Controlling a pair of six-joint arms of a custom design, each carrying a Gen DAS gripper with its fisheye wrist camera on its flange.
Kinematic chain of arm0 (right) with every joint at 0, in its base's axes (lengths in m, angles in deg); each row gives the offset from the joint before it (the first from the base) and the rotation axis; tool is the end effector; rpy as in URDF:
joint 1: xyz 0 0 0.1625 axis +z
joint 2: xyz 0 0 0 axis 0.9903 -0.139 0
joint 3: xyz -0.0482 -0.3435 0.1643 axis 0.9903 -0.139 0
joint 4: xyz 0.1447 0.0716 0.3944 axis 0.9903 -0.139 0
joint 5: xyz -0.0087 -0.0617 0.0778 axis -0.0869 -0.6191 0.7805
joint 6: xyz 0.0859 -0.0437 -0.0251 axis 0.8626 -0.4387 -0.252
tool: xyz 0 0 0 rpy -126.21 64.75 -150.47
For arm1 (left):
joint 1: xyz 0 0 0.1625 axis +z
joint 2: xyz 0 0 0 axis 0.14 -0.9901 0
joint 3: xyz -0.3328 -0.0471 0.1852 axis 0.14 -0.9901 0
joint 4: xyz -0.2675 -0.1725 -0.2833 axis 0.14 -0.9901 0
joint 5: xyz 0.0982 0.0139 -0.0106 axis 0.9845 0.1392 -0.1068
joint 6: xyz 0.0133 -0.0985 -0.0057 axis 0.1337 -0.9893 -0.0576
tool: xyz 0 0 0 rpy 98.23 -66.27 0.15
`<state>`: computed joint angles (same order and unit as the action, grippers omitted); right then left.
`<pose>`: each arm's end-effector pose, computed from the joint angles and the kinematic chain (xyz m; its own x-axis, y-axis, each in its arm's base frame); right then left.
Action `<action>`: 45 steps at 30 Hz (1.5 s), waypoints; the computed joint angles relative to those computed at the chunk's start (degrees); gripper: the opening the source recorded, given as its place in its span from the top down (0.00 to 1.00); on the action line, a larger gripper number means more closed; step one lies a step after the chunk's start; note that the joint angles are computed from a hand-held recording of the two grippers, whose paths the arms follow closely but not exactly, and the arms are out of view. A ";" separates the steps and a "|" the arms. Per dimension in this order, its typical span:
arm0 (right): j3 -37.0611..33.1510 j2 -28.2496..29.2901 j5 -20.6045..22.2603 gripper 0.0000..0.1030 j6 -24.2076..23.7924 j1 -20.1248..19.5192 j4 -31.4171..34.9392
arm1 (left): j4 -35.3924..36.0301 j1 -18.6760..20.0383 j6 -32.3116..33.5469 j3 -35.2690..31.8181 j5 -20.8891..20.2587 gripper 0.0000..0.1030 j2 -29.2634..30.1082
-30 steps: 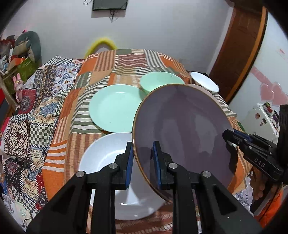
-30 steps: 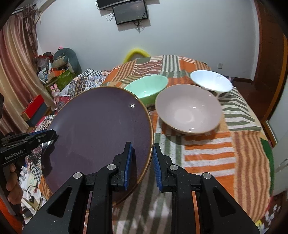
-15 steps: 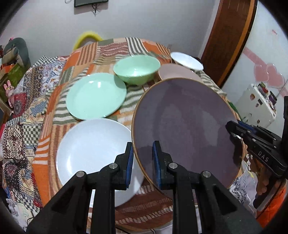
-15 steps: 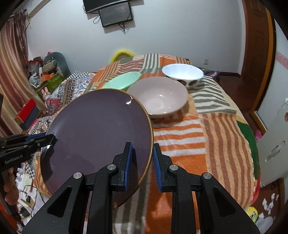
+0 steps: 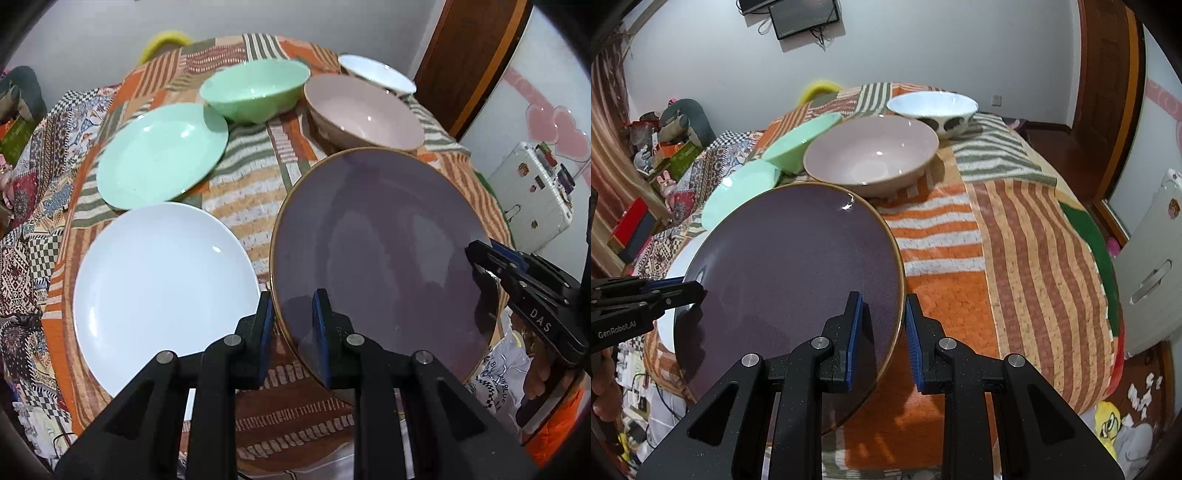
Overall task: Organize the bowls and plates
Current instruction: 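Lift the dark purple plate with both grippers and lower it onto the tablecloth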
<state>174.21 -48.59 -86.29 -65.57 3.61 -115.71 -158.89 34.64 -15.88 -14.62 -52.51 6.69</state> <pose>0.0518 -0.6222 0.3713 -0.8050 -0.1527 0.5733 -0.4477 0.7905 -0.4180 -0.4318 -0.6682 -0.0205 -0.7798 0.1418 -0.6097 0.3610 0.8976 -0.2530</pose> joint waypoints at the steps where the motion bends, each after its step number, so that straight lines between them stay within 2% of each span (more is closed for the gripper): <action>1: -0.23 0.20 -0.03 0.80 0.24 -0.23 0.38 | 0.74 0.25 -0.32 -0.82 -0.41 0.80 0.56; 14: -2.41 2.01 -1.07 0.80 1.40 -1.99 2.81 | 6.24 2.22 -1.37 -8.81 -2.47 0.80 6.11; 24: -2.81 2.47 -1.02 0.80 1.22 -2.23 3.74 | 5.34 2.60 -1.90 -8.10 -2.99 0.80 6.10; 29: -2.55 2.30 -2.28 0.79 0.01 -1.76 3.26 | 4.60 1.93 -2.27 -6.51 -1.77 0.80 5.34; 38: -0.70 -0.39 -1.73 0.74 -0.95 -0.20 0.94 | -0.15 -0.07 -1.84 -1.07 -0.62 0.79 1.35; 43: 0.60 -2.02 -0.66 0.57 -1.78 1.32 -0.61 | -6.02 -2.12 0.36 4.15 1.36 0.79 -2.31; 45: 0.98 -2.84 0.53 0.56 -1.80 1.85 -0.51 | -8.36 -3.11 1.30 6.74 3.32 0.79 -4.09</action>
<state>175.19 -51.43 -85.76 -67.37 5.47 -116.22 -167.25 31.53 -14.58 -7.89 -49.19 2.60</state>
